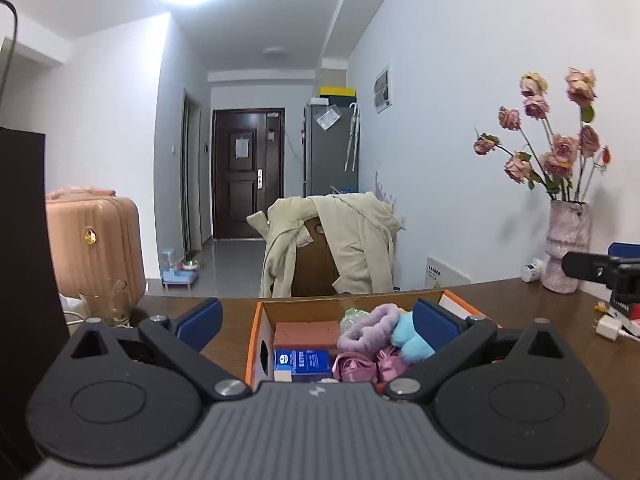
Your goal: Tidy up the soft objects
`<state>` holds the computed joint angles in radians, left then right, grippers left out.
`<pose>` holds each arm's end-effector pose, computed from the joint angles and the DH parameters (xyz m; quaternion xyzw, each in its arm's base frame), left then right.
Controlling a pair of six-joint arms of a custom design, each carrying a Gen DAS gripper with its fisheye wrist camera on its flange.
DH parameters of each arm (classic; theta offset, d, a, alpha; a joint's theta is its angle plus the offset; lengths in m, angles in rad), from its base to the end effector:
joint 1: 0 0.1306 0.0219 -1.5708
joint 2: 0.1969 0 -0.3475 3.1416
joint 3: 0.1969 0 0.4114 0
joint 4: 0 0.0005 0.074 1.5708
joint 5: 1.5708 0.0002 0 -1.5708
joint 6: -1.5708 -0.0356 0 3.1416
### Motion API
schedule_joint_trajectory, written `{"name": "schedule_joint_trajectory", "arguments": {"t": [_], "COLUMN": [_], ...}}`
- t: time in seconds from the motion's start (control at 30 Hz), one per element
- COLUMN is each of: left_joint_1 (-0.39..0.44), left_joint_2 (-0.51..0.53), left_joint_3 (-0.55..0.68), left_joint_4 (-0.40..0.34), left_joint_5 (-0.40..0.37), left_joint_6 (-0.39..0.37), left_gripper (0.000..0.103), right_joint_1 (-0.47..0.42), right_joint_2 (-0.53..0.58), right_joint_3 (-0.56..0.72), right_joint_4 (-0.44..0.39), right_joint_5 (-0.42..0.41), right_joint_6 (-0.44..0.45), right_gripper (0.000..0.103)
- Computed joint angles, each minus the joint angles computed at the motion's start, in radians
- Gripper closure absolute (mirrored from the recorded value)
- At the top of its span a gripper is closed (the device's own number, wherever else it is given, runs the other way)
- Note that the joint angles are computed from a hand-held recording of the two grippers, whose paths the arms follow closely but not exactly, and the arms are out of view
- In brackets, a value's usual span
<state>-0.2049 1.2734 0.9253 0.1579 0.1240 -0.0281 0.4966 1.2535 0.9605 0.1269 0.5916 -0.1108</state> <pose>0.4700 -0.1027 0.3151 0.1286 0.7598 -0.1037 0.6288 0.4283 0.2089 0.3394 0.0449 0.7527 -0.0275 0.6562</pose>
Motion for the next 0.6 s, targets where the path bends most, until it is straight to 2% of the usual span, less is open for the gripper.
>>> {"name": "schedule_joint_trajectory", "arguments": {"t": [0.1, 0.33, 0.47, 0.6], "left_joint_1": [0.001, 0.015, 0.017, 0.003], "left_joint_2": [-0.050, -0.206, -0.319, -0.463], "left_joint_3": [-0.053, -0.185, -0.278, -0.402], "left_joint_4": [0.009, 0.018, 0.003, 0.002], "left_joint_5": [0.003, -0.004, -0.019, -0.057], "left_joint_6": [0.029, 0.041, 0.030, 0.013], "left_gripper": [0.000, 0.000, 0.000, 0.000], "right_joint_1": [0.033, 0.119, 0.194, 0.276], "right_joint_2": [-0.025, -0.087, -0.136, -0.183], "right_joint_3": [-0.034, -0.092, -0.142, -0.212], "right_joint_4": [-0.007, -0.037, -0.040, -0.007], "right_joint_5": [0.026, 0.082, 0.152, 0.224], "right_joint_6": [-0.007, -0.026, -0.045, -0.050], "right_gripper": [0.000, 0.000, 0.000, 0.000]}}
